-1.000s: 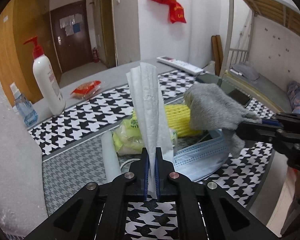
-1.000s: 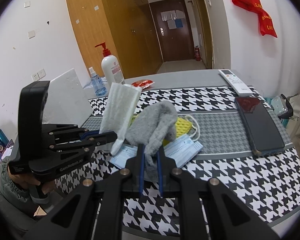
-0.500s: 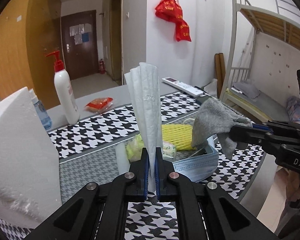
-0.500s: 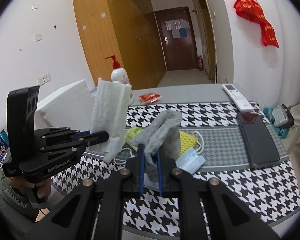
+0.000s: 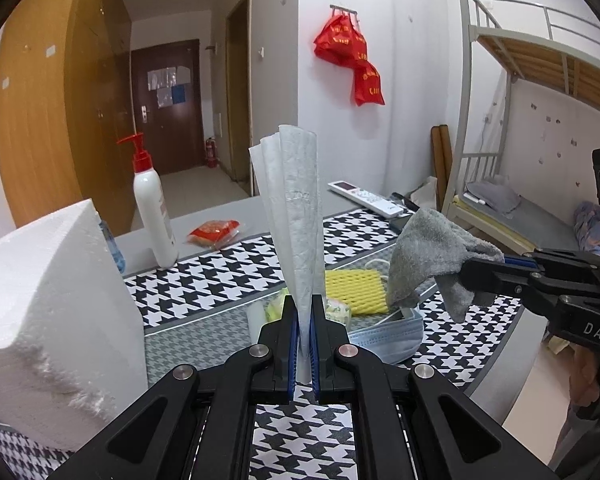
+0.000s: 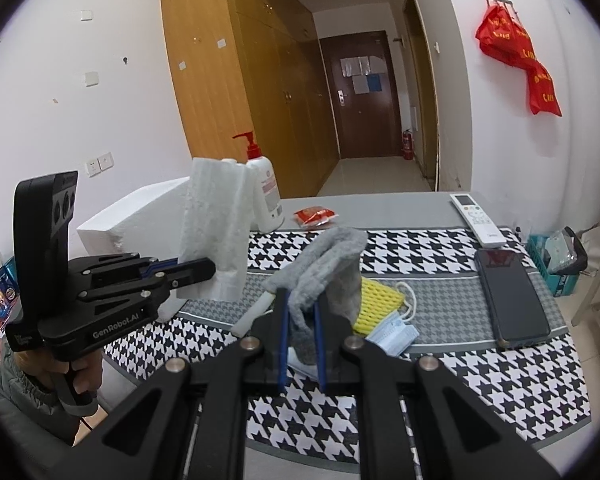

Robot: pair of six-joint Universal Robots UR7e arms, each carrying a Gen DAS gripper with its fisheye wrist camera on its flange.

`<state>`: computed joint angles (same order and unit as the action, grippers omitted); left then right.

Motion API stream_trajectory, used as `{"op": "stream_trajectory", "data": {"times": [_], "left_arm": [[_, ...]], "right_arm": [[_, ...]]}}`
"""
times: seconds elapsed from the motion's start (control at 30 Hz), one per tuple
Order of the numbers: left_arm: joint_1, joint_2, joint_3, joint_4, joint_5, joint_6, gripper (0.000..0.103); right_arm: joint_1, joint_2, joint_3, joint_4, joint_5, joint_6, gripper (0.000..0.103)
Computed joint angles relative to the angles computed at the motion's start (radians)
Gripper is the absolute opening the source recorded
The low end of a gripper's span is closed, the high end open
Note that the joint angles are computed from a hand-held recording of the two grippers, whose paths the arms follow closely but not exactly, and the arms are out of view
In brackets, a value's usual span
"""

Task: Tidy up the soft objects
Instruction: 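Lift and carry the grey sock and white cloth toward the white foam box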

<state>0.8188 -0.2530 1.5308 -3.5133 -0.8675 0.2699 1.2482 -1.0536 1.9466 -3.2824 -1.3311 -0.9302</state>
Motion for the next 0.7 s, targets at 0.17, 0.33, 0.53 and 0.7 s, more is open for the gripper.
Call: {"op": "stream_trajectory", "data": {"times": [0.17,0.33,0.53,0.7], "left_arm": [[-0.012,-0.008,0.021,-0.033,0.014,0.004,0.006],[-0.019,-0.021,0.043,-0.06,0.023,0.011,0.006],[-0.031,-0.039,0.072,-0.081,0.044,0.008,0.006],[-0.044,-0.052,0.097,-0.142,0.059,0.032,0.006]], "right_arm": [[0.003,-0.007,0.015,-0.02,0.009,-0.004,0.014],[0.006,-0.013,0.026,-0.037,0.016,-0.01,0.014],[0.015,-0.013,0.031,-0.054,0.019,-0.012,0.014],[0.022,-0.014,0.036,-0.059,0.039,-0.015,0.014]]}}
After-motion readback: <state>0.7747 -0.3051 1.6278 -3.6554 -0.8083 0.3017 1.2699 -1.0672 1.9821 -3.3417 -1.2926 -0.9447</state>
